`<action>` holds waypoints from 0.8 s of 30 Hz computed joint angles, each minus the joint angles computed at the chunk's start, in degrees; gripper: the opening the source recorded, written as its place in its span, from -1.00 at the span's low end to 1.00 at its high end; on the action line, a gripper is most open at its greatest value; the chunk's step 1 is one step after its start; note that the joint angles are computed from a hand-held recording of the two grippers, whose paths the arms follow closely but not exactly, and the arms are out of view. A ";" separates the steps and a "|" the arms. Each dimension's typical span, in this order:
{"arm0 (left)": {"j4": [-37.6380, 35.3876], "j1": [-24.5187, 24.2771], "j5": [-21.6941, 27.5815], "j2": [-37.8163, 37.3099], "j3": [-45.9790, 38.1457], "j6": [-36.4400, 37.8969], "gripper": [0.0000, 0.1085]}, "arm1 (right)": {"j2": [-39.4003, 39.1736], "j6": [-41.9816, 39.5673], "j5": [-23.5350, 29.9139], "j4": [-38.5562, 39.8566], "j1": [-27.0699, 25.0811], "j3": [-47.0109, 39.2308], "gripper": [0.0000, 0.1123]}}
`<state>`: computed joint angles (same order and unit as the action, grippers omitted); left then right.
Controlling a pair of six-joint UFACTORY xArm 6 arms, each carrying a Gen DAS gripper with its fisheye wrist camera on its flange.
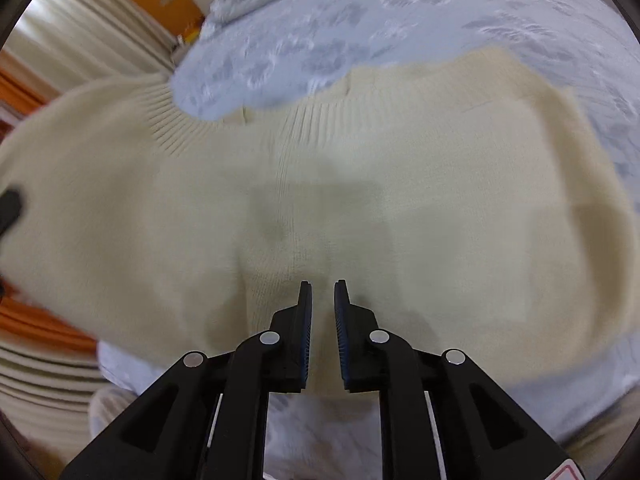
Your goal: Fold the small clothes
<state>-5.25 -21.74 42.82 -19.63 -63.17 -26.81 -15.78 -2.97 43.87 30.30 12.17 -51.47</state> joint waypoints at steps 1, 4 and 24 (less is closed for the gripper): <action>1.41 -2.28 -0.01 2.30 -1.85 -0.13 -0.81 | -1.28 -0.92 0.26 0.87 -1.30 0.74 -0.78; 2.82 -8.33 0.47 9.74 -6.43 0.34 -0.81 | -6.09 -3.01 2.57 1.86 -8.13 3.06 -0.74; 23.59 -11.89 5.31 -0.49 15.11 -9.83 0.65 | 2.63 -4.74 14.18 5.57 -9.84 -5.91 0.34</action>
